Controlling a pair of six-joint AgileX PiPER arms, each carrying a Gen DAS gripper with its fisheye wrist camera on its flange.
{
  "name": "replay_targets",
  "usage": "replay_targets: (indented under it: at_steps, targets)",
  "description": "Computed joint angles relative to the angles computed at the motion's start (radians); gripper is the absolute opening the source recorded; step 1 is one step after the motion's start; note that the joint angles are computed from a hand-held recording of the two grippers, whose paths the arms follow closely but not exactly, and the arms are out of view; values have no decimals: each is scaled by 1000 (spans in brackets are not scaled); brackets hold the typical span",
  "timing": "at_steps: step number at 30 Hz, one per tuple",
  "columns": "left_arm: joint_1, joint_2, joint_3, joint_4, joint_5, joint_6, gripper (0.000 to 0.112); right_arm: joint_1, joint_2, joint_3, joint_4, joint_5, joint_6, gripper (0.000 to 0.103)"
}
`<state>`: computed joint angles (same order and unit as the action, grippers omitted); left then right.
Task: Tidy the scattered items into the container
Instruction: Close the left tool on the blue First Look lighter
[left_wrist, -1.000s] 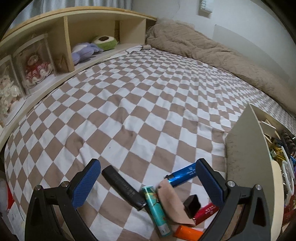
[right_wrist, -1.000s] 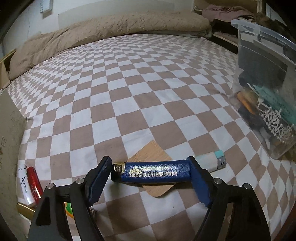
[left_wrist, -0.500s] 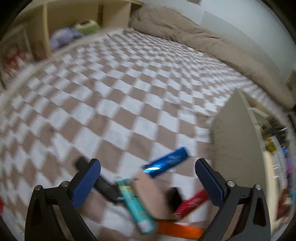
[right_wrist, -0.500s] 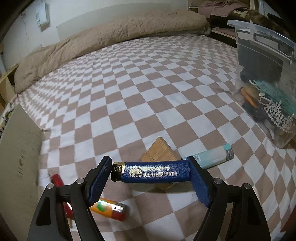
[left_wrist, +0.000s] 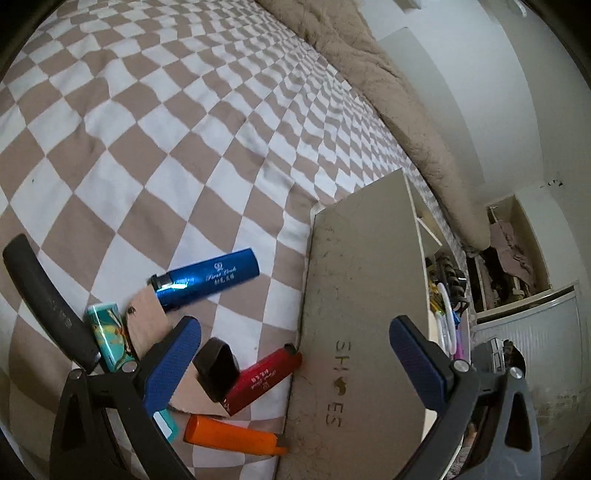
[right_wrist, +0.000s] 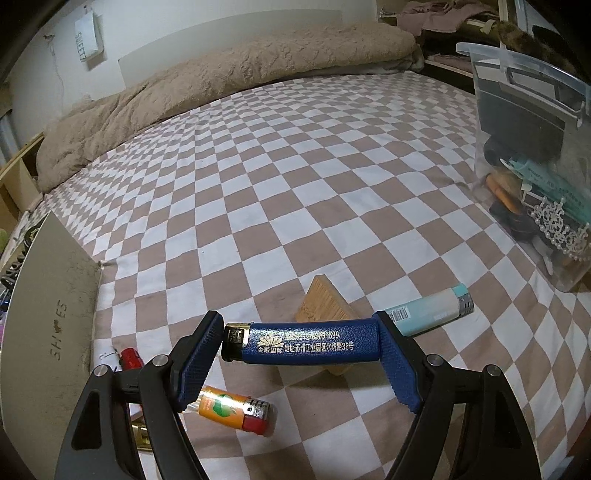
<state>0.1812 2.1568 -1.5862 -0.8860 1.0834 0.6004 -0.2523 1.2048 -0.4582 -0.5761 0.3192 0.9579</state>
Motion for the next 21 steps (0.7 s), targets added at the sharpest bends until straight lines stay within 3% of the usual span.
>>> replay_targets:
  at_steps: [3,9,18,21]
  targets:
    - [-14,0,-6,32,-14,-20,103,10,4,-1,-22,7,26,81]
    - [-114,-20,-13,231,-148,-155,103,38,11,-6,-67,31,79,81]
    - [-25,-53,54,118,-155,-123,95,36,8,-2,-55,28,61,81]
    - [-63,-91,77,257,-260,-231,95,37,8,-1,-55,28,62,82]
